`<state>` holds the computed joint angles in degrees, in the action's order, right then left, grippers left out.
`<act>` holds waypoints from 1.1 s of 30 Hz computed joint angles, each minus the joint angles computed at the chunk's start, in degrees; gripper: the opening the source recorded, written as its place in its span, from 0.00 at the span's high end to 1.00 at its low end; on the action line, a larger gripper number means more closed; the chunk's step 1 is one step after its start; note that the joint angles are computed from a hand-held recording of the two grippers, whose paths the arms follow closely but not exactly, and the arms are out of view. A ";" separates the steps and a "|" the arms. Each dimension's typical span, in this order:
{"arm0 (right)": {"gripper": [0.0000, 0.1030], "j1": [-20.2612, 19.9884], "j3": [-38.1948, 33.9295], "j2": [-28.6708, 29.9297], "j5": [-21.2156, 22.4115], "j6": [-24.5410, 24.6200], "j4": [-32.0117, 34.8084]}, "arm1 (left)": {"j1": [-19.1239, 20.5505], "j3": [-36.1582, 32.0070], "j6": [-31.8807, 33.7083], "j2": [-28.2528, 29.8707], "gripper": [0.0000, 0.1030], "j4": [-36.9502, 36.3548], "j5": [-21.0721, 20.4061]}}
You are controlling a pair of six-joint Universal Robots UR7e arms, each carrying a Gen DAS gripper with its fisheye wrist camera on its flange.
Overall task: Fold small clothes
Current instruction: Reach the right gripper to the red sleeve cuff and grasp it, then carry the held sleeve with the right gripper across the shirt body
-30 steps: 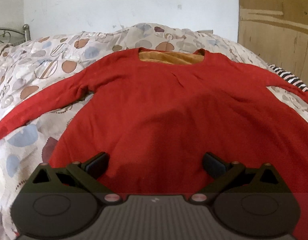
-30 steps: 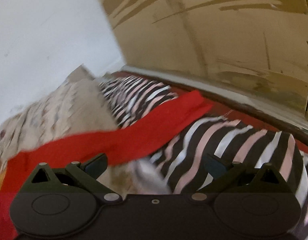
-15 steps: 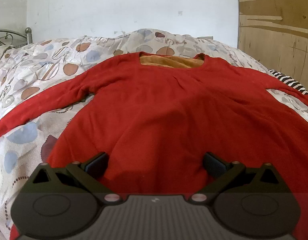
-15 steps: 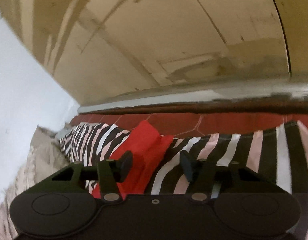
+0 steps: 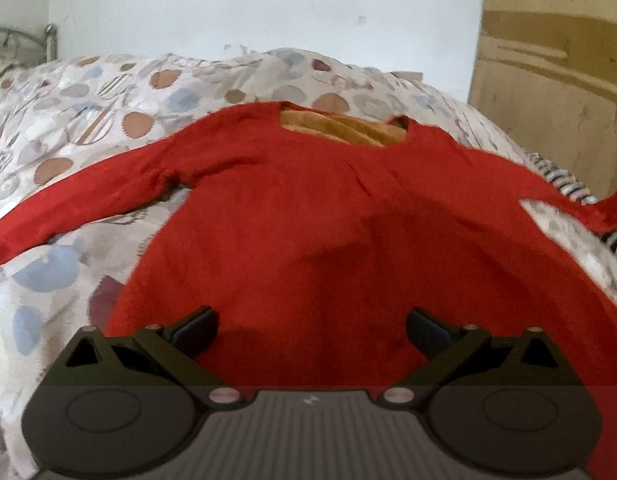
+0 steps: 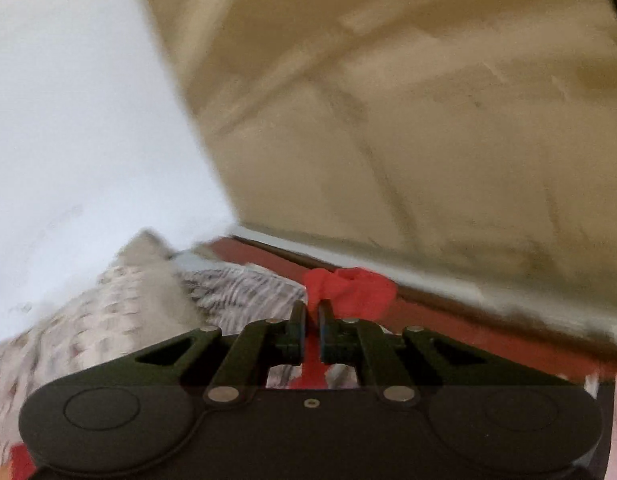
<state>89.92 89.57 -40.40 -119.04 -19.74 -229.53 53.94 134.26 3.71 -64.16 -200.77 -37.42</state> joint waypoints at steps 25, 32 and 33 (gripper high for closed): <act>0.95 19.13 5.49 12.52 20.35 -39.32 27.46 | 1.45 -0.92 -1.81 -8.08 0.00 -8.50 11.16; 0.88 21.11 11.92 16.43 14.78 -59.62 21.80 | 2.46 -0.32 -5.83 -8.80 0.00 -6.31 6.06; 0.82 21.18 12.50 16.39 14.83 -60.38 21.43 | 2.50 -0.47 -5.56 -8.58 0.00 -6.79 5.23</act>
<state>111.10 102.08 -24.01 -104.21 -80.12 -208.10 56.44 133.80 -1.86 -72.74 -207.56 -32.19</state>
